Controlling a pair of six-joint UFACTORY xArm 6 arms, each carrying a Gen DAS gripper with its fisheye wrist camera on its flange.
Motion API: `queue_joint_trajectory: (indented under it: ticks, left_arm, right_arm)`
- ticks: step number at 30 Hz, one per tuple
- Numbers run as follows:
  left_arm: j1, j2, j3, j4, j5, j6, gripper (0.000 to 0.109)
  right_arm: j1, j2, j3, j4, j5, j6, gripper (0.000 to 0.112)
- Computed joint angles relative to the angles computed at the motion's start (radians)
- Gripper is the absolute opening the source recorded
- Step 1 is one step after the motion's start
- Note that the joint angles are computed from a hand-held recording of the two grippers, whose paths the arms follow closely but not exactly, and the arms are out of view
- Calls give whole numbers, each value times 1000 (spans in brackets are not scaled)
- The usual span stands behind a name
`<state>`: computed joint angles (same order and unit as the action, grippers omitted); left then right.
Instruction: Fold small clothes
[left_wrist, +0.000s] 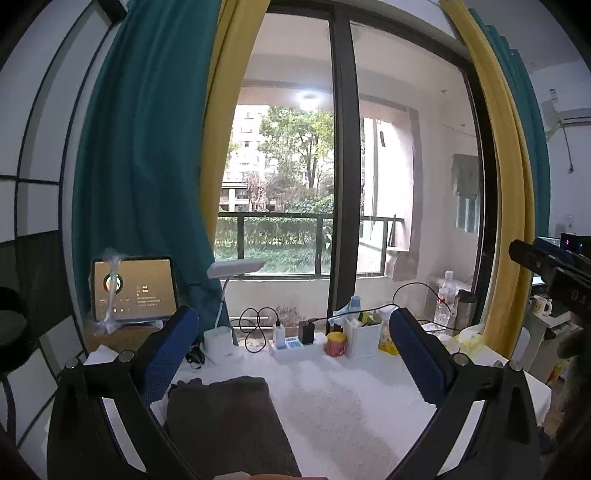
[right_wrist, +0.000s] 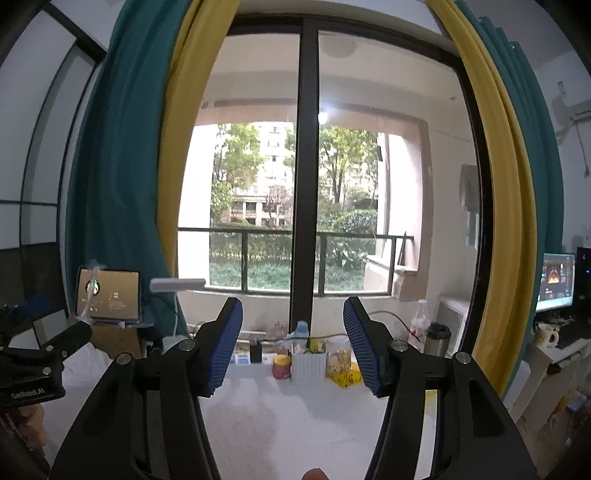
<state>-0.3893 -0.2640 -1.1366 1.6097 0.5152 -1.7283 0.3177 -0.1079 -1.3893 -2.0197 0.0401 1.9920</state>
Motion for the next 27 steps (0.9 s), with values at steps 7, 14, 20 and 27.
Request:
queue_joint_trajectory:
  ticks: [7, 14, 20, 27]
  left_arm:
    - [-9, 6, -11, -16, 8, 18, 102]
    - [-4, 4, -8, -19, 5, 16, 102]
    - [-1, 3, -6, -19, 2, 11, 102]
    - [-3, 4, -6, -22, 9, 10, 102]
  right_arm:
    - [-14, 27, -12, 134, -25, -138, 60]
    - [-23, 37, -13, 208, -32, -212, 60]
    - [-24, 40, -15, 230, -35, -240, 60]
    - [-25, 46, -18, 253, -38, -266, 60]
